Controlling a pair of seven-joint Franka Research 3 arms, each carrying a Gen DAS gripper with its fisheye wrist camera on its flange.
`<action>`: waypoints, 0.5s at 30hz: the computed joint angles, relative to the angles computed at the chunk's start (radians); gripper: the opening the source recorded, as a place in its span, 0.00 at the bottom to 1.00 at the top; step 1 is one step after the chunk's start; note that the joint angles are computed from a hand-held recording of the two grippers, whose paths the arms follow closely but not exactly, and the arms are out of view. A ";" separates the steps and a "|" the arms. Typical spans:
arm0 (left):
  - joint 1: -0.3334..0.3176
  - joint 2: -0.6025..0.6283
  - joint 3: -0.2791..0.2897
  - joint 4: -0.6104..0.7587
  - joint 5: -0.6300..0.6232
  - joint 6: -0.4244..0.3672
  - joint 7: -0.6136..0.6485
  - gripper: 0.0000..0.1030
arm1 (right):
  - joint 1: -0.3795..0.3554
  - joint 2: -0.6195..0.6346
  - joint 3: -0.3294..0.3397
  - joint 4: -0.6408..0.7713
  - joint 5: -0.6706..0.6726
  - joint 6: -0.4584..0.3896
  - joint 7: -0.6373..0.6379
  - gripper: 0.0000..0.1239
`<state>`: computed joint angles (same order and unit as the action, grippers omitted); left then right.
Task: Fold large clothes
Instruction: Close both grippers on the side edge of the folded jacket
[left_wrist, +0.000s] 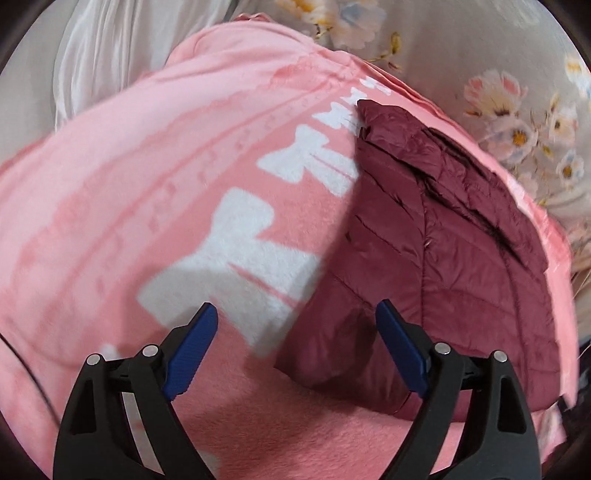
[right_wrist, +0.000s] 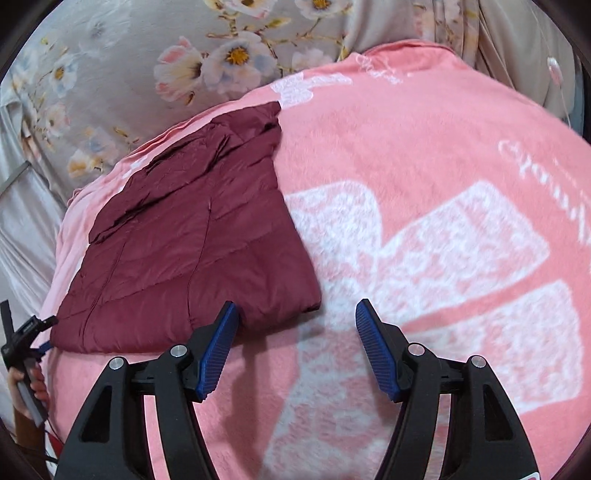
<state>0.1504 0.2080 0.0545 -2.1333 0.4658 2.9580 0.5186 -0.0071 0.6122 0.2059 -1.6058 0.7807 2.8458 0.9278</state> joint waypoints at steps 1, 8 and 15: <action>-0.009 0.003 0.008 -0.002 0.010 0.002 -0.026 0.82 | -0.003 0.003 0.010 -0.001 0.011 0.007 -0.006 0.53; -0.022 0.023 0.008 0.028 0.053 -0.015 -0.088 0.65 | -0.028 0.039 0.073 0.049 0.112 -0.004 -0.049 0.39; -0.020 -0.020 -0.030 -0.013 -0.084 0.053 0.033 0.06 | -0.052 0.008 0.114 0.023 0.212 0.021 -0.165 0.04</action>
<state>0.1302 0.1881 0.0241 -2.1458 0.3817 3.0113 0.5511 -0.0592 0.6205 0.3204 -1.5828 0.9923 2.8663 0.7628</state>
